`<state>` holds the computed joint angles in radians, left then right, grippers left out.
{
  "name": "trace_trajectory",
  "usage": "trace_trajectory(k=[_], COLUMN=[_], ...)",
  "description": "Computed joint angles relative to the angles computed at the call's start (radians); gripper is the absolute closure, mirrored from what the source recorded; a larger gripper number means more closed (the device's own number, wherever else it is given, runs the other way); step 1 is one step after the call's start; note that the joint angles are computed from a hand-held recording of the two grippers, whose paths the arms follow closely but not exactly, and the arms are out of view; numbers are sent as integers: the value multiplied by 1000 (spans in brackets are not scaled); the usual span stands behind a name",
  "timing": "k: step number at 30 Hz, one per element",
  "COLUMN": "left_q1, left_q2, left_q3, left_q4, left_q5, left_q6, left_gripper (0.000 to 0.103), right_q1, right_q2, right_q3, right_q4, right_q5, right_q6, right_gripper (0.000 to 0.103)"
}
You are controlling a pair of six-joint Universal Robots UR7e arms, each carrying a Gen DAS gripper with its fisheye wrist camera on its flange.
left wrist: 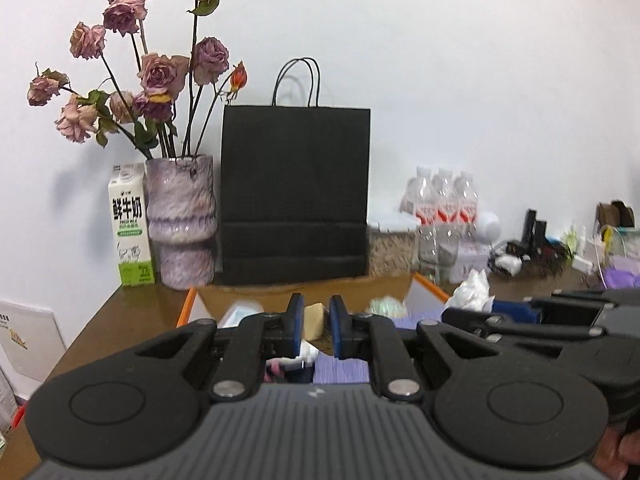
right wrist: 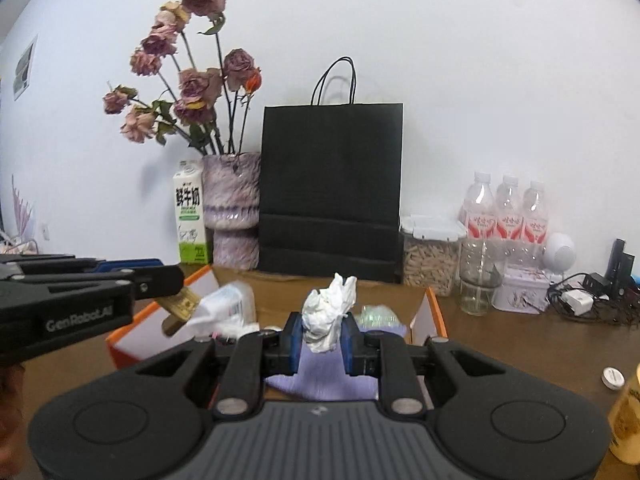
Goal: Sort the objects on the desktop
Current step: 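Carry the paper and jar into the box with both tools, then open both tools to drop the paper and jar into the box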
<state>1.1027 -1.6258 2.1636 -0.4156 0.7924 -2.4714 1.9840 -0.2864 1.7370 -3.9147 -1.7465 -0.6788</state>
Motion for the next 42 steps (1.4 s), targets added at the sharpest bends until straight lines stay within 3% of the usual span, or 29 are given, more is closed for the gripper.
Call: trace_trajectory(k=[6,14,25,26,29,31,32,33,35,37,42], left_q1=[74,175,227,224,210,193,188,183,177,178,168], left_q2=[89,227,324,324,309,292,283,272,254,240,227], left_q3=[-90,-252,-357,-354,-324,-282,-265,-246,-220,-221,-208], left_q4=[-18,66,137,132,68,-41,-84,-132,-196,-151,-175], left_q5=[67,115,82,68,34,-11,-21,-29,-39,-8,-17], left_q6=[-11,-35,-40,-37,-1,70,94,112,134,103,118], left_gripper=[89,89,88,81,37,24,15,2,0,0,0], right_q1=[-7,-32,-51,-51,-52,-50,-49,-50,-54,-59,-53], right_q2=[55,113,157,158,149,146,145,142,130,113,105], right_q3=[-133,-275,-375,-375,-358,-345,-341,-337,-323,-309,-297], right_q4=[85,190,304,305,296,259,238,219,200,215,201], right_q5=[-7,-17,-57,-60,-58,-65,-67,-64,-49,-22,-10], right_q6=[23,5,-1,5,18,21,22,32,70,99,94], right_gripper=[85,85,81,81,49,27,22,12,0,0,0])
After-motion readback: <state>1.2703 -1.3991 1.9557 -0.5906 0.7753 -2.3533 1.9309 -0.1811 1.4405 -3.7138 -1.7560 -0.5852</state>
